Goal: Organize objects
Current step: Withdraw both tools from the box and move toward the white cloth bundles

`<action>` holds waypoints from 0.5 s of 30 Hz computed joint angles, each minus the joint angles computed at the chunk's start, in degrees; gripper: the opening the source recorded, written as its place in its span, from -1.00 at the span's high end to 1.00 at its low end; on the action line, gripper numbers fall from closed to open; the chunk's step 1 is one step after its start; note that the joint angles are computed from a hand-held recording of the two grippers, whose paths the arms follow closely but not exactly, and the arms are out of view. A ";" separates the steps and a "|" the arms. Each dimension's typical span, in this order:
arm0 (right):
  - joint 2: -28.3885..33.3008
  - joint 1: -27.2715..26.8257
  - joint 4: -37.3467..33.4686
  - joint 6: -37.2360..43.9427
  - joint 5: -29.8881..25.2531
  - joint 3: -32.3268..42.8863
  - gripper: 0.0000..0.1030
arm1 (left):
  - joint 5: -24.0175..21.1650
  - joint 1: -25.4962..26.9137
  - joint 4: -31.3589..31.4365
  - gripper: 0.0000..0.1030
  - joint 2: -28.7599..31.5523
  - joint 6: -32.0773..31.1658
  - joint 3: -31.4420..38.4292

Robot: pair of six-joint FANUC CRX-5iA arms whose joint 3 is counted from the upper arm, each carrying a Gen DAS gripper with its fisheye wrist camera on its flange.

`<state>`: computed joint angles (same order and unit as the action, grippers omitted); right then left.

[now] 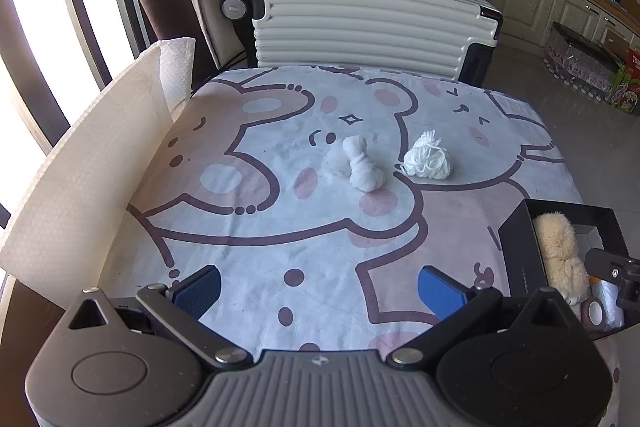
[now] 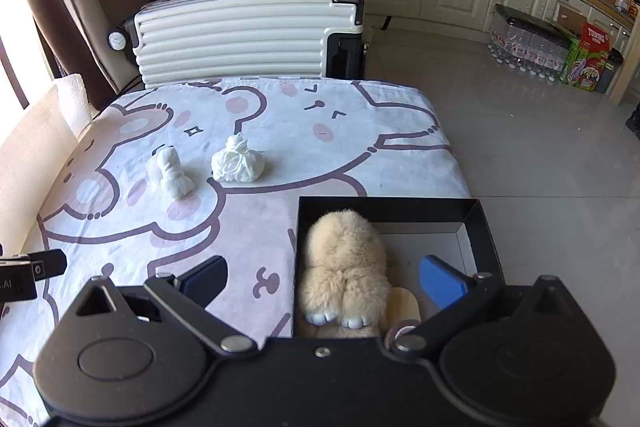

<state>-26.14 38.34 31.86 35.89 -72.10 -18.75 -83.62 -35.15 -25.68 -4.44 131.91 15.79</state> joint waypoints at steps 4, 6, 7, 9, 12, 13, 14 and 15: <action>0.24 0.31 0.00 0.09 0.01 0.19 -1.00 | 0.31 0.39 0.31 -1.00 -0.68 -0.12 -0.73; 0.31 0.32 -0.01 0.11 0.04 0.24 -1.00 | 0.44 0.60 0.49 -1.00 -0.82 -0.14 -0.94; 0.38 0.34 -0.06 0.20 0.04 0.31 -1.00 | 0.48 0.69 0.59 -1.00 -0.87 -0.17 -1.02; 0.52 0.37 -0.08 0.25 0.08 0.40 -1.00 | 0.50 0.86 0.74 -1.00 -0.88 -0.12 -1.06; 0.55 0.38 -0.07 0.26 0.19 0.36 -1.00 | 0.29 0.85 0.56 -1.00 -0.92 0.52 -0.84; 0.54 0.40 0.02 0.05 0.18 0.31 -1.00 | 0.60 0.88 0.53 -1.00 -1.18 0.66 -0.99; 0.54 0.37 0.03 -0.21 0.22 0.32 -1.00 | 0.82 0.88 0.45 -1.00 -1.36 0.71 -1.10; 0.53 0.29 -0.04 -0.39 0.29 0.36 -1.00 | 0.93 0.91 0.40 -1.00 -1.47 0.69 -1.14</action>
<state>-25.61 38.63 31.82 35.50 -71.81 -18.39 -82.69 -34.25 -25.28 -5.91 132.60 14.65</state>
